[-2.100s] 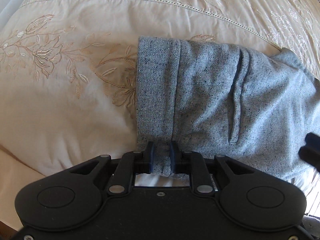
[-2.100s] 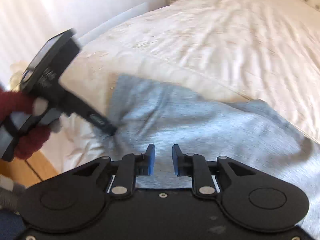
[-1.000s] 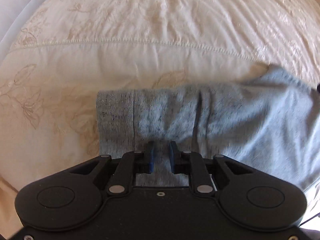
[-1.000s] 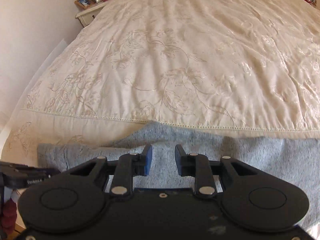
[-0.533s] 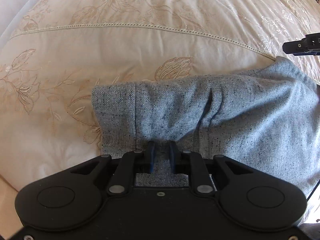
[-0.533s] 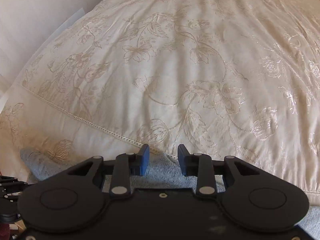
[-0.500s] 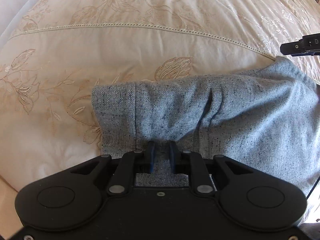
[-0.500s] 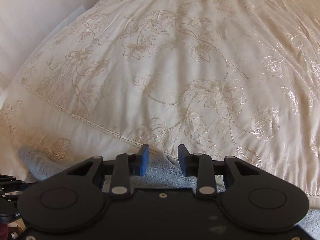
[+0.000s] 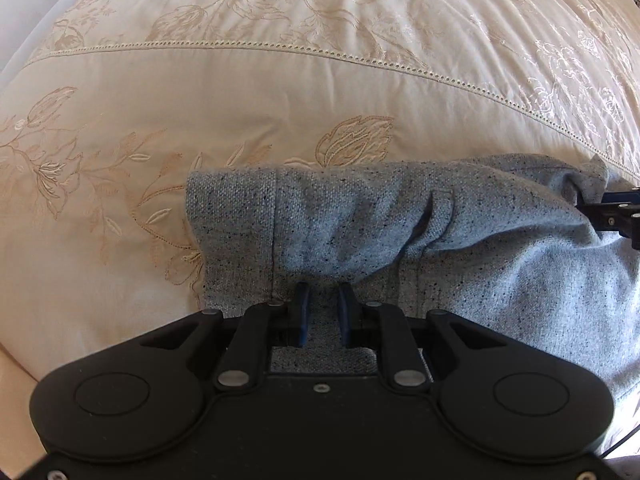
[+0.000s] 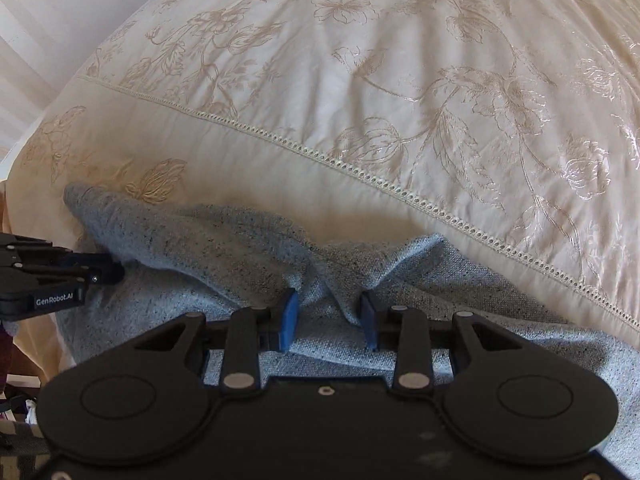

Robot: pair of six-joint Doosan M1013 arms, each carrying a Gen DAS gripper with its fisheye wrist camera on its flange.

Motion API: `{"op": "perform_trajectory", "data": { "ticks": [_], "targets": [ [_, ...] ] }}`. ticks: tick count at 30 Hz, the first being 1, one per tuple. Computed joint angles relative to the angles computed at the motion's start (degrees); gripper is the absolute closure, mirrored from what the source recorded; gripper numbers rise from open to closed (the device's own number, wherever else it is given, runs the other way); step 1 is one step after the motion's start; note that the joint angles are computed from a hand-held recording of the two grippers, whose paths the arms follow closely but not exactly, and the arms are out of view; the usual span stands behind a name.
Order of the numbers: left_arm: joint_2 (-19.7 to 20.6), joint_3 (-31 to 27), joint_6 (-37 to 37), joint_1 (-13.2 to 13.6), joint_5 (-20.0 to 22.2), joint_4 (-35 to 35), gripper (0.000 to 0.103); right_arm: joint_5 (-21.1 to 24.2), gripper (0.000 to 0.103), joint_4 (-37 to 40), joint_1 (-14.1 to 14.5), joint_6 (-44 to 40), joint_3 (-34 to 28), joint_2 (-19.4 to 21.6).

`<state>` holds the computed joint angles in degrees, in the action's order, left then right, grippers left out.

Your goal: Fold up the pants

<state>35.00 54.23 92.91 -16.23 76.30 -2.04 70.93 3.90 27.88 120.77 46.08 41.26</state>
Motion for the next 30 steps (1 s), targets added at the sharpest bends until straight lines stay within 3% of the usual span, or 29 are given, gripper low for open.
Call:
{"op": "perform_trajectory", "data": {
  "ticks": [8, 9, 10, 11, 12, 14, 16, 17, 19, 24, 30],
  "targets": [
    [-2.8, 5.3, -5.1, -2.2, -6.6, 6.7, 0.079, -4.1, 0.070, 7.0, -3.2, -7.3, 1.3, 0.0],
    [-3.0, 5.8, -5.4, -2.4, -7.2, 7.3, 0.079, -3.4, 0.078, 7.6, -3.3, -8.9, 1.0, 0.1],
    [-3.2, 6.2, -5.6, -2.5, -7.7, 7.7, 0.079, -1.2, 0.100, 8.6, -3.6, -11.1, -0.2, 0.4],
    [-3.4, 6.6, -5.9, -2.6, -8.2, 7.9, 0.079, -1.3, 0.100, 10.0, -4.0, -12.3, -0.2, 0.1],
    [-3.5, 6.8, -6.0, -2.7, -8.4, 8.1, 0.079, -4.3, 0.100, 10.6, -4.5, -12.1, 1.1, -1.2],
    [-3.9, 7.3, -5.1, -2.5, -8.8, 7.9, 0.079, -10.3, 0.101, 8.5, -5.7, -4.7, 3.2, -2.4],
    [-4.3, 8.0, -4.1, -2.6, -9.7, 8.0, 0.079, -10.0, 0.102, 8.2, -7.4, 3.4, 1.9, -0.9],
    [-4.4, 8.2, -3.2, -2.7, -9.8, 8.5, 0.079, -9.1, 0.102, 4.6, -7.3, 4.5, 0.5, 0.0],
    [-4.4, 8.1, -1.9, -3.0, -9.4, 9.0, 0.079, -6.3, 0.102, 4.6, -7.8, 1.5, -3.0, 2.0],
    [-2.8, 2.4, -2.8, -2.7, -3.1, 6.9, 0.079, -7.2, 0.097, 7.8, -8.4, -6.5, -3.7, 1.3],
    [-0.8, -4.9, 0.8, -1.7, -3.8, -4.2, 0.078, -8.9, 0.093, 8.3, -6.9, -10.4, 1.3, -2.4]
  ]
}}
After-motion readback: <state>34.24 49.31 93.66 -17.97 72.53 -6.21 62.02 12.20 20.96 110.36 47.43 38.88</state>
